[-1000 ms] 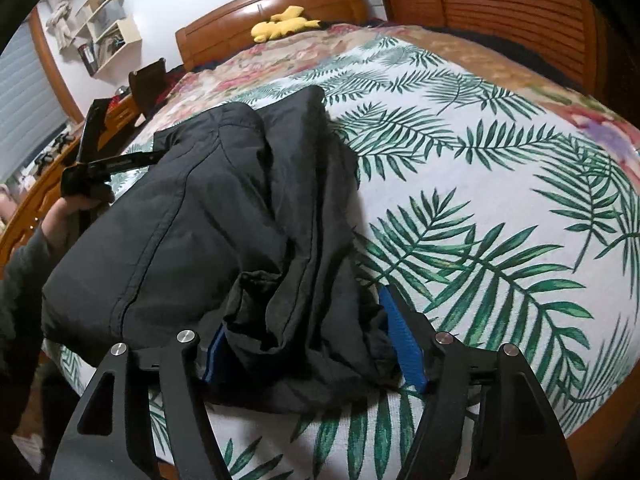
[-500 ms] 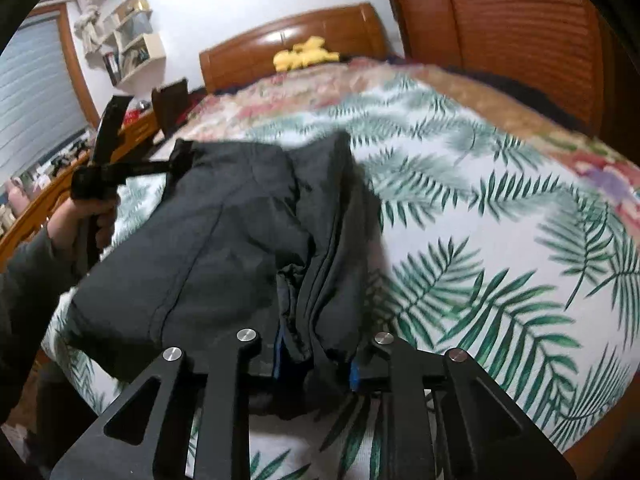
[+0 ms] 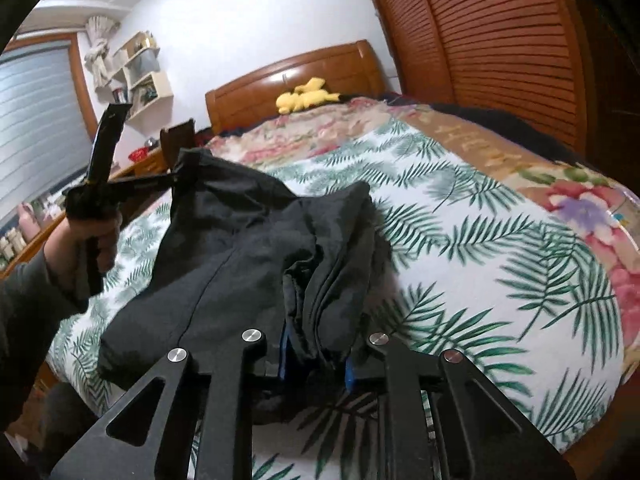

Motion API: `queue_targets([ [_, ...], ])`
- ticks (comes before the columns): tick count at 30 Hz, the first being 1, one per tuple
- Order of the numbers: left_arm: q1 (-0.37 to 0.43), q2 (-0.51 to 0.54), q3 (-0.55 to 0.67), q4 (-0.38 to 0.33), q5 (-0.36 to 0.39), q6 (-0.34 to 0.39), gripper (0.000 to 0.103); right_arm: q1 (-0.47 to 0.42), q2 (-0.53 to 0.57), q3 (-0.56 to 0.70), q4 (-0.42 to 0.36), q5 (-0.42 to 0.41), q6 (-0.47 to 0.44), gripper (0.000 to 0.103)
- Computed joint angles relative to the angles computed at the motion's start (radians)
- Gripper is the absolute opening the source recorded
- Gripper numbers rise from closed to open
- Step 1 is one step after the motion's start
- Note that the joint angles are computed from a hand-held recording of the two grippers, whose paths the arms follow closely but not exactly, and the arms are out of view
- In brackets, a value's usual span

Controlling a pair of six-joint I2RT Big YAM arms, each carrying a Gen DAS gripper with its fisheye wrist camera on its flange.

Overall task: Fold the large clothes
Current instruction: 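Lift the folded jacket with both tools and carry it toward the wardrobe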

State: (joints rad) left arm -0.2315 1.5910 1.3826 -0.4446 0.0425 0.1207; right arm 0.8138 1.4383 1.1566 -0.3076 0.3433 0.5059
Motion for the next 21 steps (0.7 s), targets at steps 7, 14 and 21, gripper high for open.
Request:
queue_targets([
  [7, -0.097, 0.032, 0.073, -0.014, -0.064, -0.026, 0.007, -0.067, -0.049, -0.023, 0.044, -0.002, -0.09, 0.013],
  [14, -0.21, 0.136, 0.251, -0.057, -0.087, -0.051, 0.007, -0.184, -0.126, -0.025, 0.003, 0.0, -0.216, 0.012],
  [21, -0.323, 0.333, 0.58, -0.172, -0.069, -0.095, 0.007, -0.315, -0.217, -0.032, -0.069, 0.043, -0.318, 0.012],
])
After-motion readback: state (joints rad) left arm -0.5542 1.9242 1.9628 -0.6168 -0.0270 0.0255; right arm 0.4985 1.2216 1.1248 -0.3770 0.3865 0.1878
